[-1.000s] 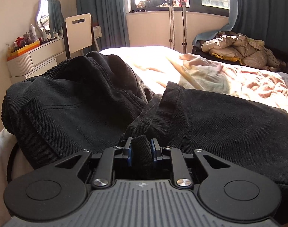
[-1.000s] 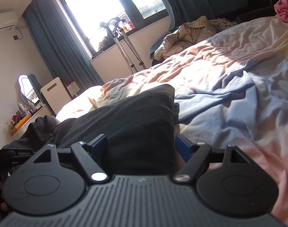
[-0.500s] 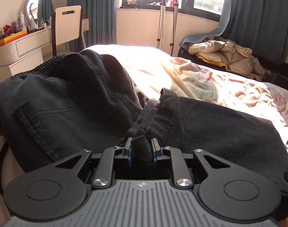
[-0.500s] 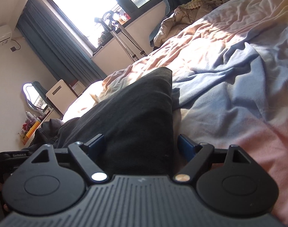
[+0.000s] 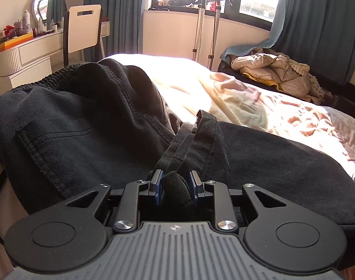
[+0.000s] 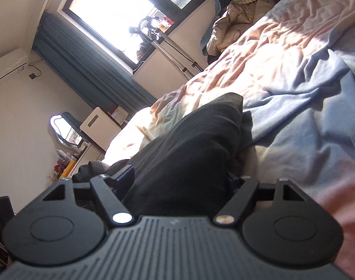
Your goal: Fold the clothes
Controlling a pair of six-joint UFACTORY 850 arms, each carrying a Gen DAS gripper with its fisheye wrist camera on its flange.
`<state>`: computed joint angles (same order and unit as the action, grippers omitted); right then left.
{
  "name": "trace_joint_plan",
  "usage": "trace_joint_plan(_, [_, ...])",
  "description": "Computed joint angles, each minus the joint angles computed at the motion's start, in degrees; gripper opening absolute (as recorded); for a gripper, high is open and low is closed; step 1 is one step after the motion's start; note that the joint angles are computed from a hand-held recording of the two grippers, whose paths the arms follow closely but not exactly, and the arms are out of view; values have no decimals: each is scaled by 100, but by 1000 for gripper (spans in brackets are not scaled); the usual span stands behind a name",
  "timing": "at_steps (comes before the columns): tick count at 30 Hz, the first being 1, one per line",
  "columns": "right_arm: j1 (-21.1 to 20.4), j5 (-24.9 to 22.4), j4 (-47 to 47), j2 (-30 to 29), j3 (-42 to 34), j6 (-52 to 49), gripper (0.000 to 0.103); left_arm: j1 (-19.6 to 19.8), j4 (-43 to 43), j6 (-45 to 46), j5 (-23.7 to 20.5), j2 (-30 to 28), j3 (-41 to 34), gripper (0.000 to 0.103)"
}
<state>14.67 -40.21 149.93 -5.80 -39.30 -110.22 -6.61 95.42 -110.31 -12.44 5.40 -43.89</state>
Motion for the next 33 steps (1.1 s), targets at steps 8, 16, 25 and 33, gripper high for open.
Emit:
trace_joint_plan(8, [182, 68, 403, -256, -56, 115, 73, -206, -166, 319, -493, -39, 5, 38])
trace_joint_plan(16, [181, 369, 909, 326, 43, -307, 18, -583, -60, 481, -1109, 383, 214, 55])
trace_joint_plan(25, [-223, -45, 1522, 1400, 412, -920, 17, -726, 1206, -627, -718, 894, 321, 73])
trace_joint_plan(33, [-765, -533, 2081, 2179, 809, -1746, 16, -1750, 2194, -1061, -1390, -160, -486, 81])
